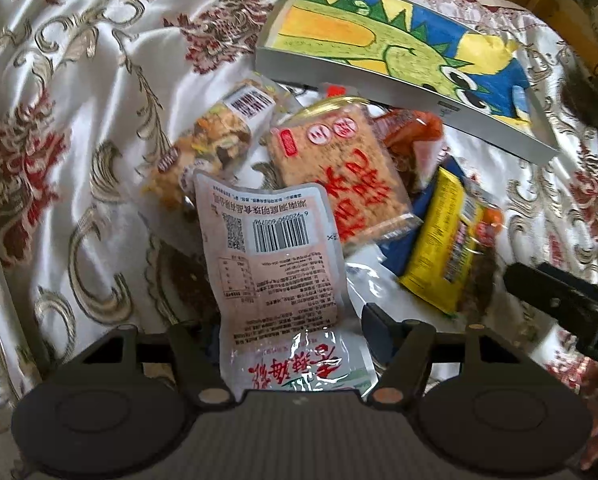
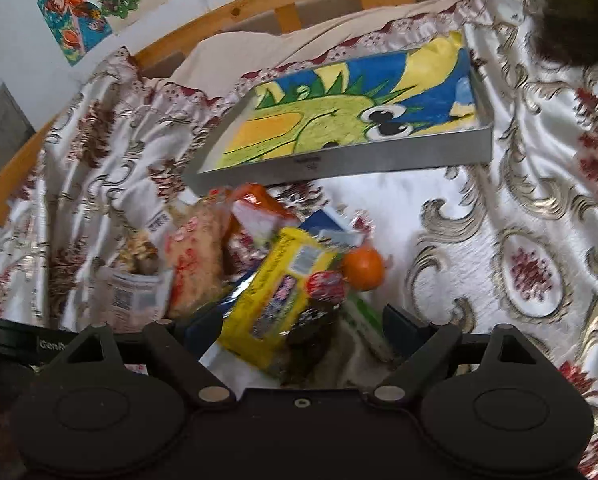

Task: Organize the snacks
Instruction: 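Lower left tool to white-green snack bag while right tool approaches brown meat stick, then close left tool on white-green bag while right tool grasps brown meat stick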

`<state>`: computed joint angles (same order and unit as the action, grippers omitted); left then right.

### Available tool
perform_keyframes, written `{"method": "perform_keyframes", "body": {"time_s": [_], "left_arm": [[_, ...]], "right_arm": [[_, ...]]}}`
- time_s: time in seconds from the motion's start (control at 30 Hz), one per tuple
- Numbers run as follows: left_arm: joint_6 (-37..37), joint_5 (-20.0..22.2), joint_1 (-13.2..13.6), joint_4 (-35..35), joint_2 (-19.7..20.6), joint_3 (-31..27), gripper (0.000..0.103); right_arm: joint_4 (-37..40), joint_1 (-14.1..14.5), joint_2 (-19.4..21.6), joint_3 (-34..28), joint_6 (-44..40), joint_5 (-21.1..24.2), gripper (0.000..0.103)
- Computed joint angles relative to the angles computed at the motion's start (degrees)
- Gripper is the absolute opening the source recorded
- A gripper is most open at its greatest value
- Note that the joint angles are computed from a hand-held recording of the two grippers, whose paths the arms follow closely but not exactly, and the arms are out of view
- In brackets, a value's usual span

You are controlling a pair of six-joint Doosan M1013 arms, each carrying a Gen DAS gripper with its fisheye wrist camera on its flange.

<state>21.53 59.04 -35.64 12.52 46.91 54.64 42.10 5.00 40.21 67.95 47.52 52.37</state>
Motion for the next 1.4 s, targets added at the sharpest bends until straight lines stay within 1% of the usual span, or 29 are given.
{"method": "perform_keyframes", "body": {"time_s": [0.07,0.17,0.23,0.33,0.43,0.5,0.57,0.67,0.8,0.9,0.97,1.13,1.23,1.33,1.4], "left_arm": [[0.5,-0.2,-0.1,-0.6,0.0,0.0,0.07],[1.5,1.1,-0.1,-0.8,0.5,-1.0,0.07],[1.4,1.2,-0.1,-0.9,0.6,-1.1,0.069],[1.4,1.4,-0.2,-0.6,0.6,-1.2,0.068],[1.1,0.8,-0.3,-1.0,0.2,-0.7,0.068],[0.9,-0.7,-0.3,-1.6,-0.4,0.1,0.068],[0.6,-1.8,-0.4,-1.4,-0.9,0.8,0.068],[0.6,-1.9,-0.4,-1.4,-0.9,0.8,0.068],[0.3,-1.5,-0.4,-1.7,-0.9,0.6,0.067],[-0.2,-2.6,-0.5,-1.6,-1.3,1.1,0.066],[-1.0,-3.5,-0.7,-1.3,-1.8,1.7,0.065],[-0.9,-4.5,-0.8,-1.5,-2.0,2.0,0.065],[-1.5,-4.9,-0.7,-1.5,-2.2,2.3,0.065],[-1.4,-6.4,-0.9,-1.5,-2.6,2.9,0.065],[-1.0,-8.1,-1.0,-1.7,-3.0,3.5,0.064]], "right_arm": [[-1.5,0.1,0.9,-1.4,2.4,2.8,0.088],[-3.9,0.3,2.3,-3.1,6.9,6.2,0.085],[-5.0,0.4,3.0,-4.1,9.2,7.6,0.085],[-7.4,1.2,3.1,-4.0,9.1,6.5,0.085],[-9.5,1.9,2.7,-3.2,6.4,4.6,0.083],[-10.4,2.2,2.1,-2.3,4.1,3.4,0.077],[-10.5,2.2,1.8,-1.9,2.8,3.0,0.067],[-10.1,1.9,1.7,-1.8,2.0,2.9,0.058],[-10.2,2.1,1.4,-1.5,1.1,2.0,0.055],[-10.0,2.3,0.8,-0.6,-1.1,0.4,0.053],[-10.4,2.5,0.7,-0.2,-2.5,-0.5,0.048],[-9.5,2.4,1.7,-1.4,-2.2,0.7,0.049],[-8.0,2.2,1.6,-1.2,-2.6,0.6,0.047],[-6.4,2.1,0.9,-0.4,-6.3,0.6,0.047],[-5.7,2.2,0.3,0.4,-9.9,-0.4,0.047]]}}
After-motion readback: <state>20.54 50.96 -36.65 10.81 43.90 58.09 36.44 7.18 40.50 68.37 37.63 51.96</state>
